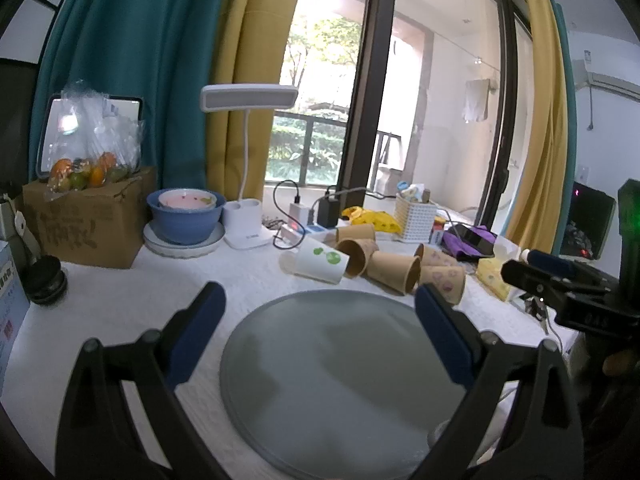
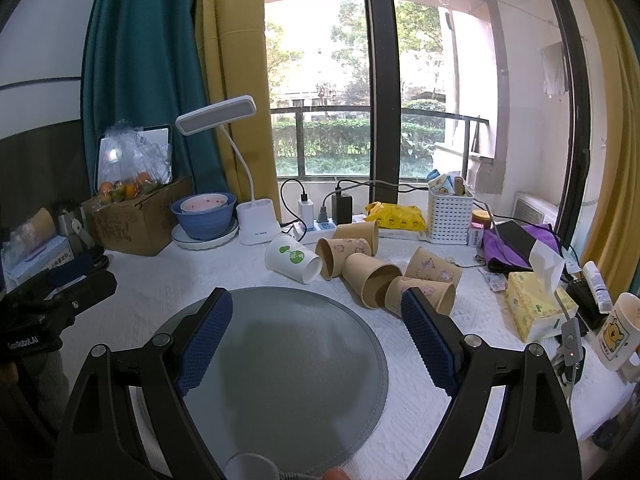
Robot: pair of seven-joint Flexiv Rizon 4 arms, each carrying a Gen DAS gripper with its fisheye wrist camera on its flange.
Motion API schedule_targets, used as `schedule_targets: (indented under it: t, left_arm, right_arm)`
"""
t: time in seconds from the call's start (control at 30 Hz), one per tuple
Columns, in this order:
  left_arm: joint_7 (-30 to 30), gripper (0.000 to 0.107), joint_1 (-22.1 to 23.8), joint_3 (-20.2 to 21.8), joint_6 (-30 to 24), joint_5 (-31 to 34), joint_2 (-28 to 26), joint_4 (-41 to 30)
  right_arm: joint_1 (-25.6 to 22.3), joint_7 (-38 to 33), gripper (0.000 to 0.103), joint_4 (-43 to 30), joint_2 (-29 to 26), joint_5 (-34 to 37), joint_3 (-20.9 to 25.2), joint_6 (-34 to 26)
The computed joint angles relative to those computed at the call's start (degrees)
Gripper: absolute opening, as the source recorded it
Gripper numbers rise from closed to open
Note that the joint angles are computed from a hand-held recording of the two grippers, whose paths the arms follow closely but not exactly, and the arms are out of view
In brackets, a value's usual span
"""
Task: Flip cup upright
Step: 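Reach the left tool toward the tan paper cups lying on their sides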
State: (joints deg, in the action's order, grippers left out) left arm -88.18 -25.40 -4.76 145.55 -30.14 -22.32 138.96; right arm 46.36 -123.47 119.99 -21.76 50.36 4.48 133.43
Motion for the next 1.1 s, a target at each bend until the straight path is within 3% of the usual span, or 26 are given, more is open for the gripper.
schedule_targets:
  t: [0.3, 0.4, 0.57, 0.67, 0.77, 0.9, 1.0, 1.1]
  left_arm:
    - [2.5, 0.097, 2.5, 0.7, -3.9, 3.2, -0.2, -2.0]
    - [3.1, 0.097, 5.0, 0.6, -8.4, 6.7, -0.4, -3.9]
    - [4.8, 0.097, 8.9, 0.8, -19.5, 11.4, -1.1, -9.0]
    - [8.4, 0.097, 8.4, 2.4, -28.4, 10.5, -1.9, -13.7]
    - [10.2, 0.097, 9.3, 2.9, -34.8, 12.1, -3.1, -18.6]
    - [13.9, 0.097, 7.8, 6.4, -45.6, 13.2, -6.0, -27.6]
    - [15.5, 0.097, 9.0, 6.3, -53.1, 15.7, -8.1, -34.0]
    - [16.9, 0.097, 9.6, 6.6, -60.1, 18.8, -11.1, -41.4]
  right_arm:
    - [0.4, -1.3, 0.088, -3.3, -0.7, 0.5, -2.1, -3.5]
    - [0.7, -1.4, 0.088, -5.9, -1.8, 1.2, -4.6, -6.9]
    - [3.4, -0.2, 0.088, -8.9, -3.2, 2.4, -11.0, -12.2]
    - [8.2, 0.5, 0.088, -11.5, -3.9, 6.0, -19.7, -18.7]
    - [8.3, 5.4, 0.088, -12.2, -4.8, 3.8, -22.8, -21.6]
    - [11.2, 9.0, 0.088, -14.8, -7.0, 4.4, -30.5, -26.8]
    - [13.2, 14.4, 0.088, -16.1, -9.4, 2.4, -36.4, -30.8]
    - [12.5, 18.8, 0.088, -17.6, -11.8, -0.1, -38.9, -33.6]
